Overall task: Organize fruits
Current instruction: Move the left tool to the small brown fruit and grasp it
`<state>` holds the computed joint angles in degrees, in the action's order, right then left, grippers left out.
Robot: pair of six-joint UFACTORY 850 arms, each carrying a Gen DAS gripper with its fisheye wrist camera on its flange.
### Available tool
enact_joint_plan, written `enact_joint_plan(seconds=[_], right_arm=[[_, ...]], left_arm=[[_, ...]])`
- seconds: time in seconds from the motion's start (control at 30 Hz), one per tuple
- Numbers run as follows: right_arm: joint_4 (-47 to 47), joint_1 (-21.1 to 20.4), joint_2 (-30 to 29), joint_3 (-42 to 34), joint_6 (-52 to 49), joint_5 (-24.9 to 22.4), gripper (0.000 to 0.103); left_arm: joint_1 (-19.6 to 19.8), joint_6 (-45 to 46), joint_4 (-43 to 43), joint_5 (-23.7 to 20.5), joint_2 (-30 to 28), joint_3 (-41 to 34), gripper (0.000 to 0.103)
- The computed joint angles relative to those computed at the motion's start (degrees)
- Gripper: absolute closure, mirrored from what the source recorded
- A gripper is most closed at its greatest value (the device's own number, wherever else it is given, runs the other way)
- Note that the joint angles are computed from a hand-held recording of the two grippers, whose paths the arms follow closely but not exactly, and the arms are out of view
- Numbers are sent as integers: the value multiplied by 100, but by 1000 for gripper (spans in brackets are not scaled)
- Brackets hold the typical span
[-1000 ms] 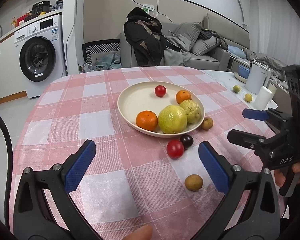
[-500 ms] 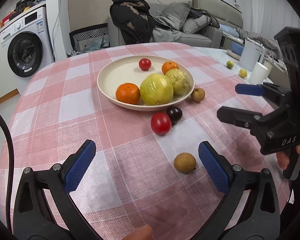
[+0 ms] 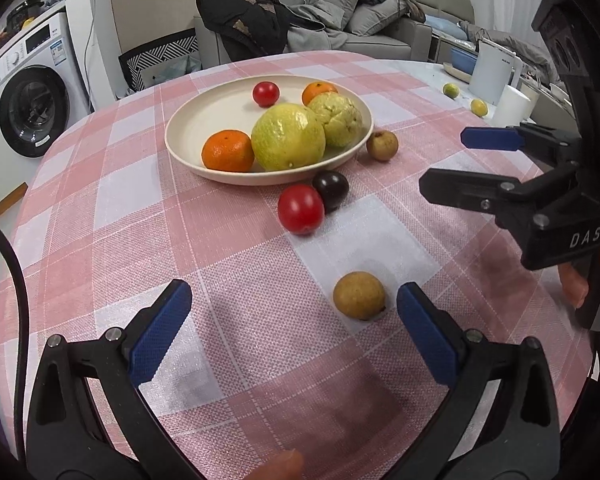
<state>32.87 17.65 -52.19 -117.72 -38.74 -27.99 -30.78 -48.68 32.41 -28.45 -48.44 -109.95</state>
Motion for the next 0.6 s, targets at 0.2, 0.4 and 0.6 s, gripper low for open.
enact_joint_plan(seconds=[0.2,0.4,0.6], right_arm=[[-121,10,-22,-20,103,-16,0],[-139,8,-18,-10,130,-28,0],[-199,6,-27,-22,201,-42,0]], left_arm=[[8,267,-212,-51,-76,-99,1],[18,739,-609,40,-86,-103,19],[33,1056,-925,103,-100,-115,30]])
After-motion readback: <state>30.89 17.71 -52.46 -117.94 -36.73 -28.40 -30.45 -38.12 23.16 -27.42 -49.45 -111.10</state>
